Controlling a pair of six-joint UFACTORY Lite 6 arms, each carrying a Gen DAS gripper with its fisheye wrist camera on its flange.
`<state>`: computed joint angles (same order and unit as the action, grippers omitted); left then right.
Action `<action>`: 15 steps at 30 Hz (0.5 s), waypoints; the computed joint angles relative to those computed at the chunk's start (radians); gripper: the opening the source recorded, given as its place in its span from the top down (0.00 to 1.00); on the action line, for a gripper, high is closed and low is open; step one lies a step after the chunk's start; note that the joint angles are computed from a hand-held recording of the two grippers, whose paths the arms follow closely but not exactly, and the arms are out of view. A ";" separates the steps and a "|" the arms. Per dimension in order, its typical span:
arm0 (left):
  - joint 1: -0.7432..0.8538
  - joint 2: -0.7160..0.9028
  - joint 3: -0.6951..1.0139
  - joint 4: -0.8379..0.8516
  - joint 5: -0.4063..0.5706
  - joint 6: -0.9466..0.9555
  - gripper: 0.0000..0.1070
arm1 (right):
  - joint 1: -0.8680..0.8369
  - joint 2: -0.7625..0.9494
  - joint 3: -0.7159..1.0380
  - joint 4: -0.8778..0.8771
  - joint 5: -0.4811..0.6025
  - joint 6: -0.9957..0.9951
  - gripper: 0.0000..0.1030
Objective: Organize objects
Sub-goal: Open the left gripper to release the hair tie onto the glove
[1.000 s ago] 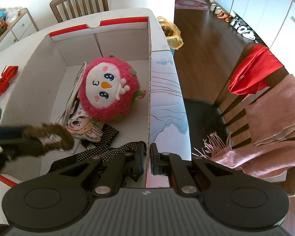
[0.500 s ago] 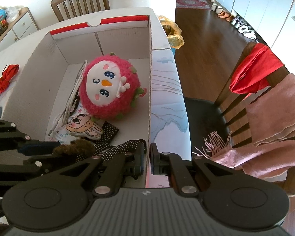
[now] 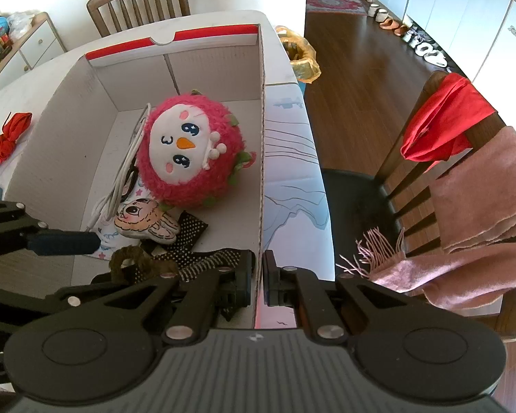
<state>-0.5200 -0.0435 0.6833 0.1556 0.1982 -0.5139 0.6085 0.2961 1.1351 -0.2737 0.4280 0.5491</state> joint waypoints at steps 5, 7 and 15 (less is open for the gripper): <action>0.000 -0.050 -0.028 0.044 -0.013 -0.059 0.48 | 0.001 0.001 0.002 0.000 0.002 0.003 0.94; -0.006 -0.071 -0.041 0.130 -0.015 -0.149 0.43 | 0.001 0.001 0.002 0.000 0.002 0.004 0.94; -0.014 -0.157 -0.072 0.257 0.002 -0.274 0.36 | 0.001 0.001 0.002 0.001 0.003 0.003 0.94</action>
